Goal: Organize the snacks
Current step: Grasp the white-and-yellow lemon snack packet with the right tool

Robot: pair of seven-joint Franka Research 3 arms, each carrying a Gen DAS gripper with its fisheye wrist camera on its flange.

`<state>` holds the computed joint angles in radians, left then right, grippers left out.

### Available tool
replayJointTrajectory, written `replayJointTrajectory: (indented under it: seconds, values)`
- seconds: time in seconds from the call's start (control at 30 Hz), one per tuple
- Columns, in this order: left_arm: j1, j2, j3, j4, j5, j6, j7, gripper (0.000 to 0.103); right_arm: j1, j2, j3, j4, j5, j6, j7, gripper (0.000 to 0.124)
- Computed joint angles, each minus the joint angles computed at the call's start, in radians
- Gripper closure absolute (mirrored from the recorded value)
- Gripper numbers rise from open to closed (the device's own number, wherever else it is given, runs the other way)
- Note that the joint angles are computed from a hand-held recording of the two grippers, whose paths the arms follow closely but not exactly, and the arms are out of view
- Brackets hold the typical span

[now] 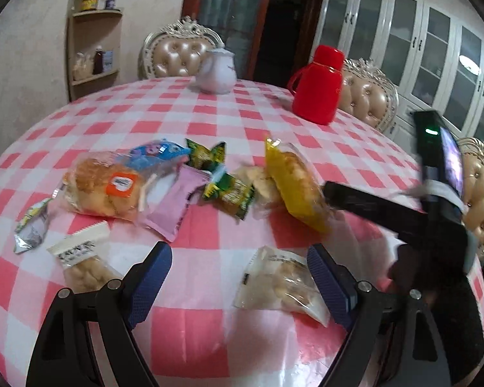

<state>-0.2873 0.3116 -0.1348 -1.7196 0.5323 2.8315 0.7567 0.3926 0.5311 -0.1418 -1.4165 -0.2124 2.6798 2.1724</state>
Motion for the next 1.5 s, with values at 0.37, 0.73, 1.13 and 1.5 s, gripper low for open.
replayJointTrajectory:
  seconds: [0.37, 0.73, 1.13, 1.5]
  values:
    - [0.04, 0.016, -0.071, 0.003, -0.137, -0.012, 0.21, 0.016, -0.017, -0.194, 0.01, -0.292, 0.038, 0.139, 0.028, 0.073]
    - [0.111, 0.09, -0.164, 0.109, -0.426, -0.076, 0.488, 0.016, -0.093, -0.533, 0.069, -0.747, -0.036, 0.379, 0.206, 0.073]
    - [-0.133, 0.269, 0.038, 0.464, -0.078, -0.415, 0.21, 0.016, -0.167, -0.511, 0.157, -0.725, 0.047, 0.385, 0.134, 0.073]
    - [-0.087, 0.104, -0.004, 0.209, -0.014, -0.434, 0.221, 0.016, -0.168, -0.508, 0.167, -0.733, 0.188, 0.385, 0.02, 0.073]
